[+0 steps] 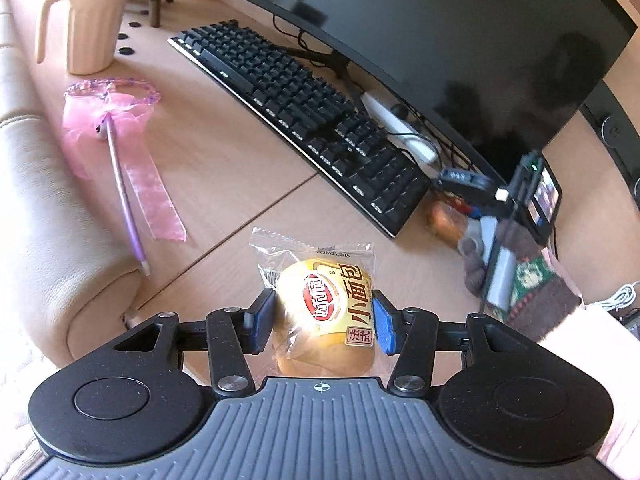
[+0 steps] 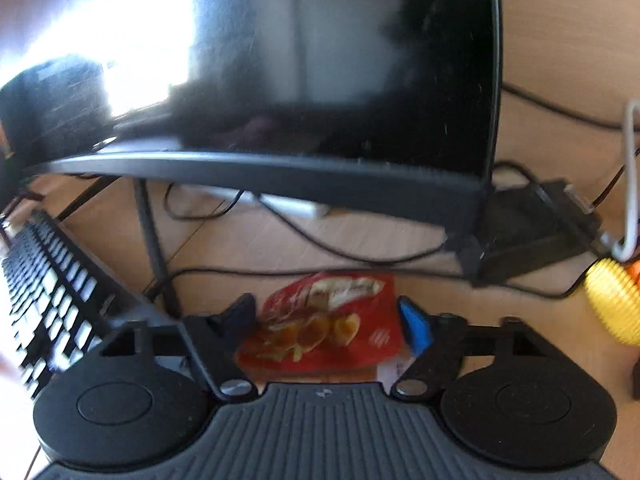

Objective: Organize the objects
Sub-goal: 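Grasp the red snack packet with the right tool, then carry the bread bun toward the pink box with the left tool while the right tool holds the packet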

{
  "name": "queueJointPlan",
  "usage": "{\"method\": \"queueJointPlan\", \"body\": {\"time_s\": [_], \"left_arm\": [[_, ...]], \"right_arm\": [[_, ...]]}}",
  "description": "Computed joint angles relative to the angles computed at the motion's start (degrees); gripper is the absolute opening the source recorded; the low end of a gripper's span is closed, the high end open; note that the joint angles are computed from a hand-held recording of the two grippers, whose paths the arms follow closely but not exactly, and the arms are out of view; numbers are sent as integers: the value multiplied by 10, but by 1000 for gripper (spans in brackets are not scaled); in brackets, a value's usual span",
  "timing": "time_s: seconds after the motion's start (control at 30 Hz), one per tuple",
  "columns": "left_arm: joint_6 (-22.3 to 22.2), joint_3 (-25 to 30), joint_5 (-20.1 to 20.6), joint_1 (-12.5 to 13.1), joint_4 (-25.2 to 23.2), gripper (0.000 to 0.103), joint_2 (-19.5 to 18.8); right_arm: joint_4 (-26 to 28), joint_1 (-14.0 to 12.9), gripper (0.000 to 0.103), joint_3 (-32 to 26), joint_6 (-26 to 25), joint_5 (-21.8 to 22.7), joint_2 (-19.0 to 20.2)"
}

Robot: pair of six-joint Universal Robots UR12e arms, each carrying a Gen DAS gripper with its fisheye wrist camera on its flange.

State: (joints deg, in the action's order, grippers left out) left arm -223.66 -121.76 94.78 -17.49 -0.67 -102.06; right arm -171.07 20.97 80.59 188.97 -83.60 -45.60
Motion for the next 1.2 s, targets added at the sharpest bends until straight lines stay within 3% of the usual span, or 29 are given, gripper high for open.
{"method": "queueJointPlan", "body": {"time_s": [0.27,0.4,0.53,0.63,0.77,0.83,0.9,1.03,1.2], "left_arm": [[40,29,-73,-1,24,54,-34],[70,54,-117,-7,24,54,-56],[96,83,-154,-19,24,54,-81],[108,103,-168,-27,29,54,-100],[114,122,-185,-36,11,54,-112],[133,128,-189,-40,4,54,-114],[140,129,-184,-43,5,54,-113],[121,118,-181,-42,14,54,-107],[105,116,-167,-42,1,54,-99]], "right_arm": [[-38,-25,61,127,-98,52,-73],[-59,-50,59,221,-203,91,-132],[-134,-57,63,296,-317,15,-173],[-138,-80,90,341,-276,32,-211],[-149,-85,93,384,-224,29,-236],[-143,-83,93,400,-229,26,-243],[-156,-78,94,411,-252,2,-246],[-199,-75,94,427,-287,-84,-251],[-180,-103,99,419,-234,29,-272]]}}
